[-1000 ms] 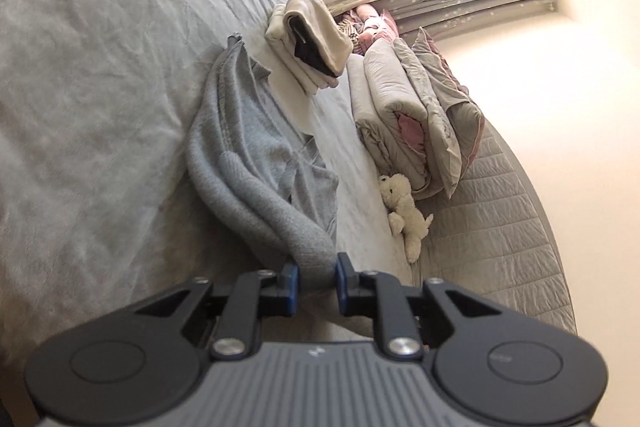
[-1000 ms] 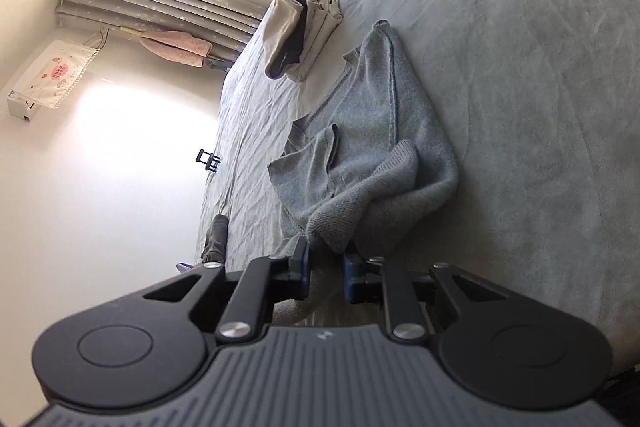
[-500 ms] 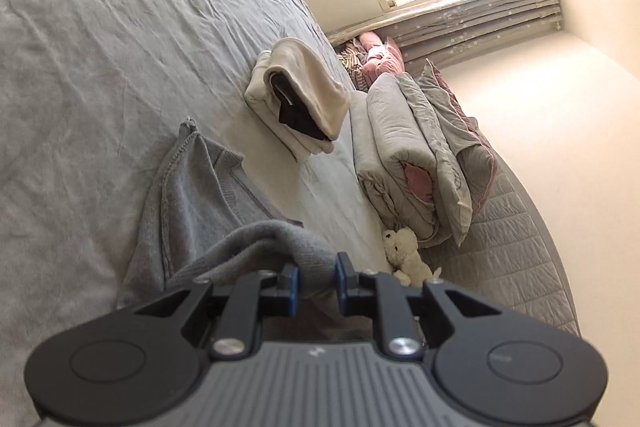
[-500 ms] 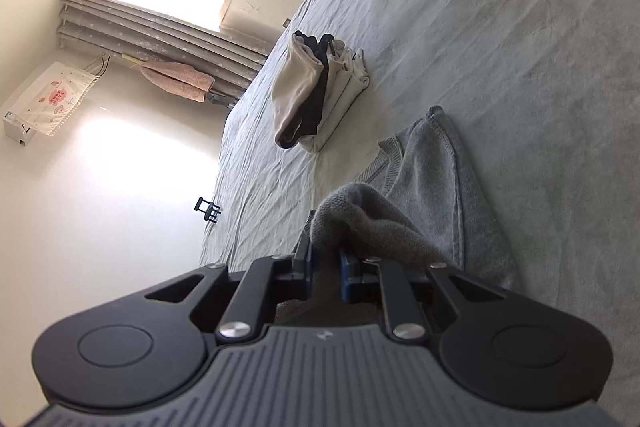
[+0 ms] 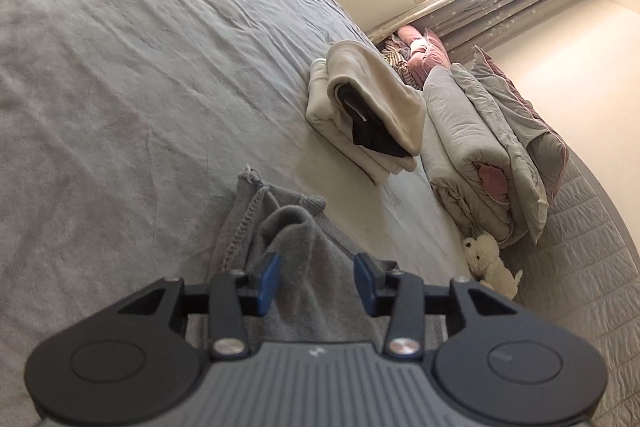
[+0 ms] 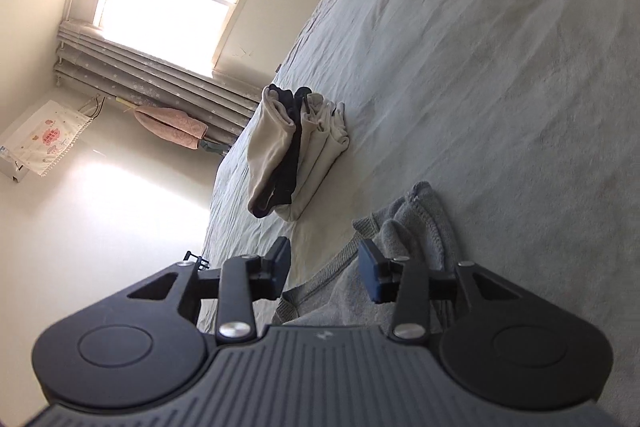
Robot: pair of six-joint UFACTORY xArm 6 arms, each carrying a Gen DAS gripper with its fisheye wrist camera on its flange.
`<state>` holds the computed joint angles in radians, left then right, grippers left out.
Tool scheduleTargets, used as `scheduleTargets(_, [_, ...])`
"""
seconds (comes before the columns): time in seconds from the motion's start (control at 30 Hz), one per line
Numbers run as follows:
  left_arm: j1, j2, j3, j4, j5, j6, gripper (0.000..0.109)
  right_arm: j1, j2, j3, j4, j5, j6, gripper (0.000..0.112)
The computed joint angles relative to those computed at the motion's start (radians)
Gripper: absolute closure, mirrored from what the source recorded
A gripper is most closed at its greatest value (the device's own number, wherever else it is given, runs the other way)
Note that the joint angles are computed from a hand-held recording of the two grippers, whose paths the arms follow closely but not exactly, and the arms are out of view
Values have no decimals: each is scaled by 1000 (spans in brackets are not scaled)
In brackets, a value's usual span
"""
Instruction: Fold clothes
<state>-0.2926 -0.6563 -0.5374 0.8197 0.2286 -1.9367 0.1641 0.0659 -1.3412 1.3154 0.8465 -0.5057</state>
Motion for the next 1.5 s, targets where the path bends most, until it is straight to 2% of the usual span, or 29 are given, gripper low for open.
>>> scheduleTargets(0.07, [-7,-4,-9,55,25,-33,52,22,3,-4,-49,-48,-21,70])
scheduleTargets(0.1, [-23,1,-23,79,64,-30,49,33,6,-5,-75,-70,-29,70])
scheduleTargets(0.2, [-72,27,-63,125,177,8,49,79,9,7,-168,-138,-54,70])
scheduleTargets(0.3, [-125,70,-106,198,290,41,53,127,5,30,-269,-219,-89,70])
scheduleTargets(0.43, [-167,116,-134,233,366,119,61,179,3,69,-342,-310,-147,70])
scheduleTargets(0.47, [-178,126,-139,235,383,142,68,192,3,80,-352,-338,-164,70])
scheduleTargets(0.5, [-189,133,-146,237,401,155,77,207,0,96,-348,-371,-191,73])
scheduleTargets(0.53, [-200,140,-152,238,420,169,82,223,-5,114,-341,-412,-219,90])
scheduleTargets(0.57, [-203,139,-152,244,422,166,91,239,-12,134,-335,-457,-247,95])
scheduleTargets(0.6, [-209,135,-155,256,431,151,95,256,-19,152,-321,-503,-278,95])
scheduleTargets(0.7, [-225,124,-164,286,459,108,98,299,-32,164,-209,-620,-400,100])
scheduleTargets(0.87, [-236,163,-233,367,506,87,99,354,2,82,80,-756,-682,103])
scheduleTargets(0.93, [-217,198,-255,355,515,130,98,358,45,43,52,-777,-640,103])
scheduleTargets(1.07, [-165,252,-241,290,482,177,96,344,117,35,-208,-770,-397,103])
scheduleTargets(1.13, [-169,277,-231,344,485,159,94,338,139,45,-278,-765,-354,102])
scheduleTargets(1.23, [-220,310,-274,349,577,216,91,338,142,47,-228,-759,-402,99])
scheduleTargets(1.4, [-264,305,-309,336,666,249,78,346,112,75,-346,-798,-294,79])
scheduleTargets(1.5, [-289,287,-321,359,714,217,72,364,90,70,-249,-813,-361,69])
